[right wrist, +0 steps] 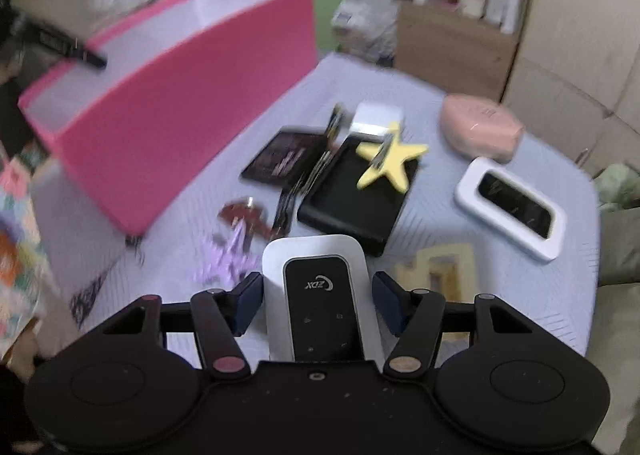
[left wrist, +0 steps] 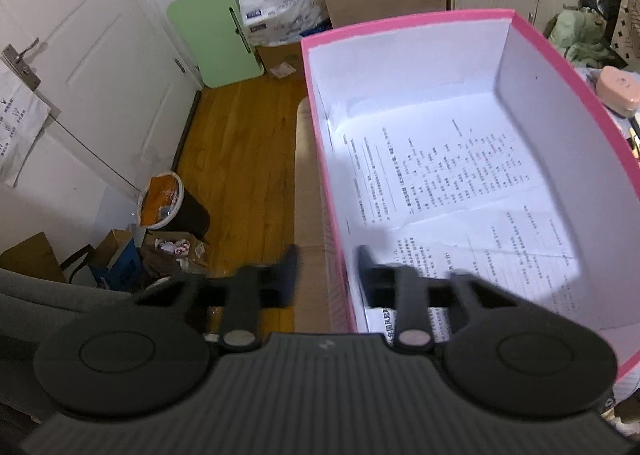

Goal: Organize rigid objects
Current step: 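Grasp the white pocket wifi router with the right tool while the left tool holds the pink box wall, then carry the white router into the pink box and open the right tool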

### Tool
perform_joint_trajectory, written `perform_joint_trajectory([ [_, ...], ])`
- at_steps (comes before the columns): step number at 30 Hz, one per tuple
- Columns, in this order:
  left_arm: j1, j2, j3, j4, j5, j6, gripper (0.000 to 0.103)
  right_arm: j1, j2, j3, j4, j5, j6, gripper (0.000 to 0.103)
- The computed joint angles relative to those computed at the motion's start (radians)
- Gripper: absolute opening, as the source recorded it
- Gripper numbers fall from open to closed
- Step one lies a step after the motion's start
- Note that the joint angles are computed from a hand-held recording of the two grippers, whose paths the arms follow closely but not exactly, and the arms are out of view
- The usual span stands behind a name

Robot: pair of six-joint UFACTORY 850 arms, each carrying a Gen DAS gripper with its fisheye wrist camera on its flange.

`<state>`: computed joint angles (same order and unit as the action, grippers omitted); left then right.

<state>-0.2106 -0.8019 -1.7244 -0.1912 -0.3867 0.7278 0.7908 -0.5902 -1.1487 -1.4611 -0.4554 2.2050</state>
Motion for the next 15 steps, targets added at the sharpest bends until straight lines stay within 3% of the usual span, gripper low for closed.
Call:
perform_joint_trajectory([
  [3, 0.004, -0.013, -0.016, -0.064, -0.033, 0.055, 0.006, 0.017, 0.002, 0.006, -0.041, -0.073, 0.059, 0.065],
  [8, 0.001, 0.012, 0.047, -0.157, 0.068, 0.16, 0.006, 0.022, 0.007, 0.009, -0.068, -0.096, 0.099, 0.065],
  [15, -0.002, 0.03, 0.088, -0.202, 0.127, 0.213, 0.007, 0.024, 0.027, -0.005, -0.08, -0.147, 0.124, 0.064],
])
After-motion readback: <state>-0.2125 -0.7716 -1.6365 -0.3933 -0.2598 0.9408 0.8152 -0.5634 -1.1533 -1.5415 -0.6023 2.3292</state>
